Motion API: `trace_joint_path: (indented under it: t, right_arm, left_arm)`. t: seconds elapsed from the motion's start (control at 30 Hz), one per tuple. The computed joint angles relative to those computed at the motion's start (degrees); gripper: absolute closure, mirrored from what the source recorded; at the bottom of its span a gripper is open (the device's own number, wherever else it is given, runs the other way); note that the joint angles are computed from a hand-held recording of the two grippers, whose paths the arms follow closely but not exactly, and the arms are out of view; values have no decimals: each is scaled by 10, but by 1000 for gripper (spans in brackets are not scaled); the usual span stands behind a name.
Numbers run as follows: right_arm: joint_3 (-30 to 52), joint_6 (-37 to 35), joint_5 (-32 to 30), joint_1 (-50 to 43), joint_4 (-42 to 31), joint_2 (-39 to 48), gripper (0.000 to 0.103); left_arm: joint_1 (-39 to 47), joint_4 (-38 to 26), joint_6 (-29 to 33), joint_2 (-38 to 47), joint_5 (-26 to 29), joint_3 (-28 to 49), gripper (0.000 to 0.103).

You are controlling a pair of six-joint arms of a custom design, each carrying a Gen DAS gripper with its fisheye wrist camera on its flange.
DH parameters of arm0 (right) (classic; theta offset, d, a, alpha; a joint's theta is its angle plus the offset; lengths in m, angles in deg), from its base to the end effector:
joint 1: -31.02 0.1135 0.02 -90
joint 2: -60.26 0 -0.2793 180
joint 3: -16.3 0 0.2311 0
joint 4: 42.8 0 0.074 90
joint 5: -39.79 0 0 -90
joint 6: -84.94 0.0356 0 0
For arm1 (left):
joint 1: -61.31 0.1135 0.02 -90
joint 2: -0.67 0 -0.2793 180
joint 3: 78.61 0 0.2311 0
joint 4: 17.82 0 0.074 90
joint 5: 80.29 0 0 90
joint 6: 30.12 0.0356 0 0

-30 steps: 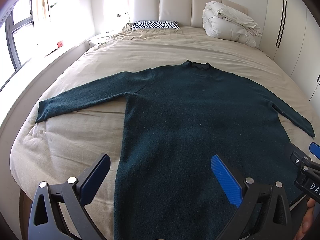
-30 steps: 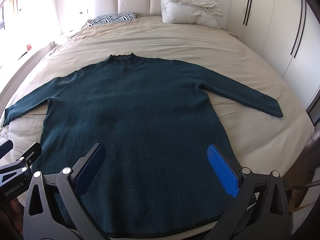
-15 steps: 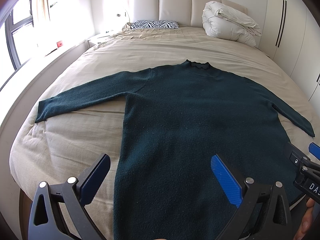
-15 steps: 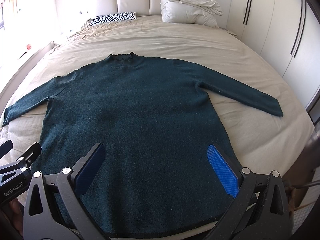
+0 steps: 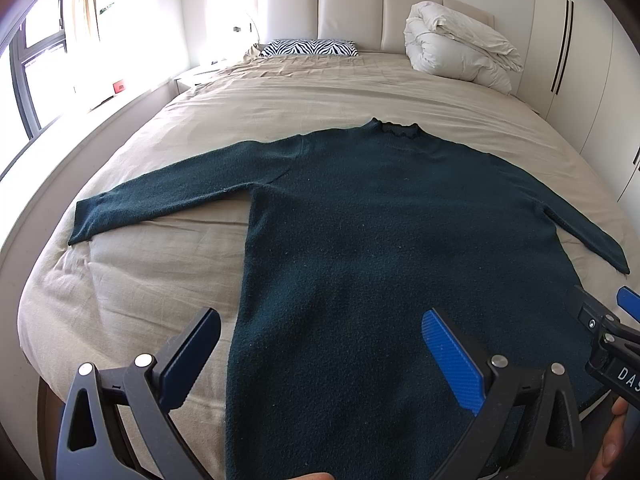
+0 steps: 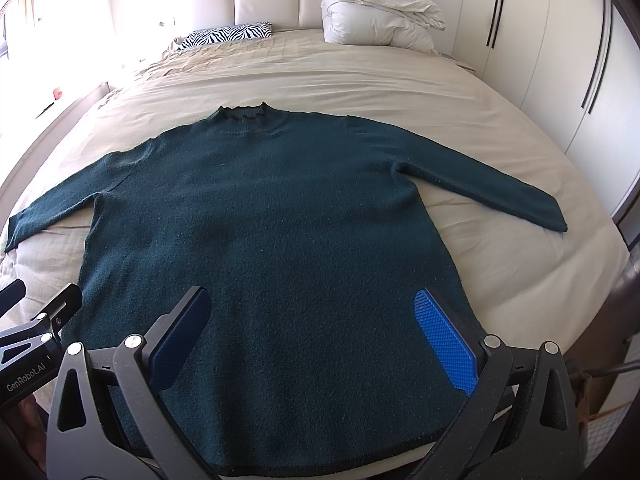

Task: Fold small clothes

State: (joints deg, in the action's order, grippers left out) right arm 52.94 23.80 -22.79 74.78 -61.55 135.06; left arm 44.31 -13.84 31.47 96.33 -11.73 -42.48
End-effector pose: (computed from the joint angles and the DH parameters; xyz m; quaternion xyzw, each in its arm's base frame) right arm 0.1458 0.1169 0.1518 -0.0538 0.9322 -0.0193 0.3575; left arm 0.2193 -0.0534 0.1039 -0.1481 0.9284 0.0516 0.3370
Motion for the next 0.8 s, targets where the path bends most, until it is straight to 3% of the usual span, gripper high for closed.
trace_joint_path:
  t: [0.4, 0.57, 0.7, 0.8]
  right_arm:
    - [-1, -6, -12, -13, 12, 11, 0]
    - [-16, -32, -46, -56, 45, 9, 0]
    - [-52, -93, -146, -186, 112, -21, 0]
    - [-64, -166, -292, -382, 174, -5, 0]
  left_arm:
    - [-1, -6, -6, 24, 3, 17, 0]
    - [12, 21, 4, 54, 33, 22, 0]
    - [41, 30, 21, 85, 89, 44, 0]
    - [55, 6, 20, 113, 117, 81, 0]
